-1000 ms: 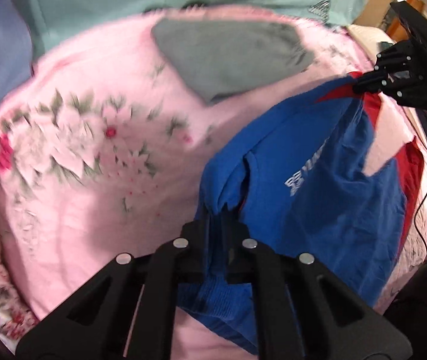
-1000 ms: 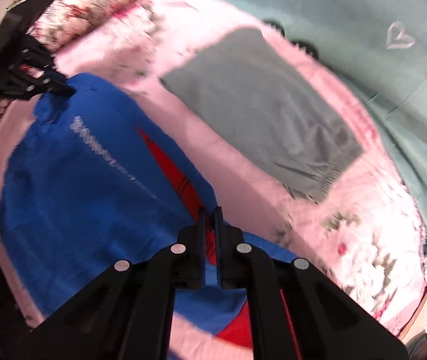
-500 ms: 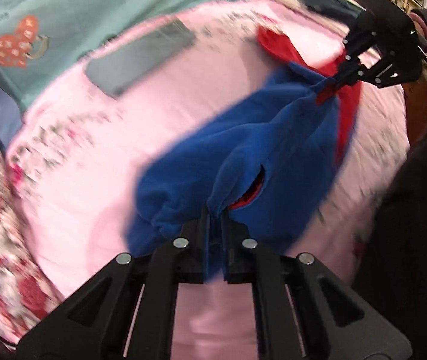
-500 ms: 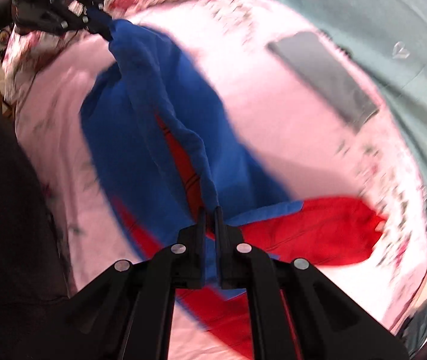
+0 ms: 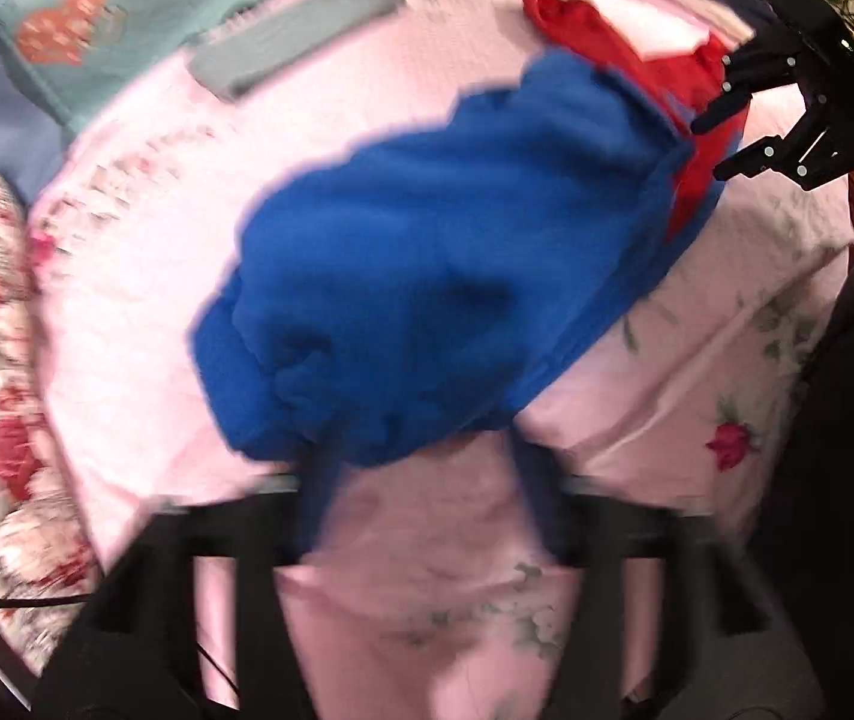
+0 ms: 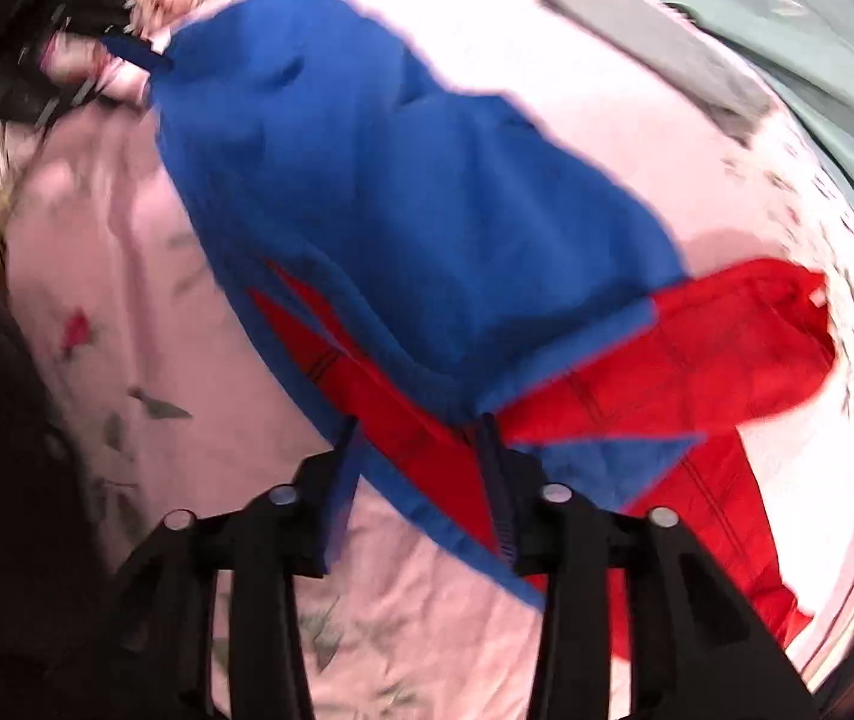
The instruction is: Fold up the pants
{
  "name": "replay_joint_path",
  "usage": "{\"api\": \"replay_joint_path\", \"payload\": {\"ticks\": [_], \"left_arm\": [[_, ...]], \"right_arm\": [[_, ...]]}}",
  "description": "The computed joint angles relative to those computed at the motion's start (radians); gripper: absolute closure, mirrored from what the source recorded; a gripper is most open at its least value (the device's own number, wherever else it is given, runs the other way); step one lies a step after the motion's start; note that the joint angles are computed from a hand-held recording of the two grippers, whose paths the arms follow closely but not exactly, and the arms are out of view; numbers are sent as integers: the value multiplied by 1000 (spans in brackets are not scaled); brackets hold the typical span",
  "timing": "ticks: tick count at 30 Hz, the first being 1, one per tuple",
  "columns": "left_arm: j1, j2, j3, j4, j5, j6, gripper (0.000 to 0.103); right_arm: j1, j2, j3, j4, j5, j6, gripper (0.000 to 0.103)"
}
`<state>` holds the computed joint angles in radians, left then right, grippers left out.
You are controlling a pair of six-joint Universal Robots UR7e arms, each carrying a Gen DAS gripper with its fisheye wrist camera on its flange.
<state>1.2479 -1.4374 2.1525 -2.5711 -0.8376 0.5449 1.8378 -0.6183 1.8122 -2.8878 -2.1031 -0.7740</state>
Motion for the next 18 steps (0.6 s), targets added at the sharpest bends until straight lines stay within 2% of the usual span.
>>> {"api": "replay_joint_path", "payload": {"ticks": [2, 3, 5, 7, 10, 11, 13, 14, 16, 18], "left_arm": [[-50, -34, 22, -44, -3, -44, 32], [-62, -38, 21, -55, -25, -71, 31], [-83, -15, 18, -152, -121, -141, 28], [-88, 49, 1, -215, -207, -193, 25], [-102, 216, -29, -344, -244, -258, 25], [-100, 266, -50, -346, -263, -309, 25], [-87, 356, -105, -306, -336, -407, 25], [-87, 394, -120, -302, -348, -435, 25], [-102, 477, -160, -300, -330, -468, 28], [-113, 511, -166, -283, -308, -500, 32]], "right_arm": [[-15, -56, 7, 9, 60, 104, 59], [-27, -78, 3, 2, 90, 168, 52], [-47, -96, -22, -28, 123, 277, 49], [-56, -77, -78, -86, 96, 379, 49], [-60, 16, -237, -128, -13, 481, 49], [-64, 45, -296, -103, -40, 522, 49], [-83, 90, -403, -7, -49, 621, 49], [-93, 110, -448, 44, -48, 657, 49], [-102, 173, -565, 159, -85, 722, 49], [-106, 238, -675, 240, -120, 760, 49]]}}
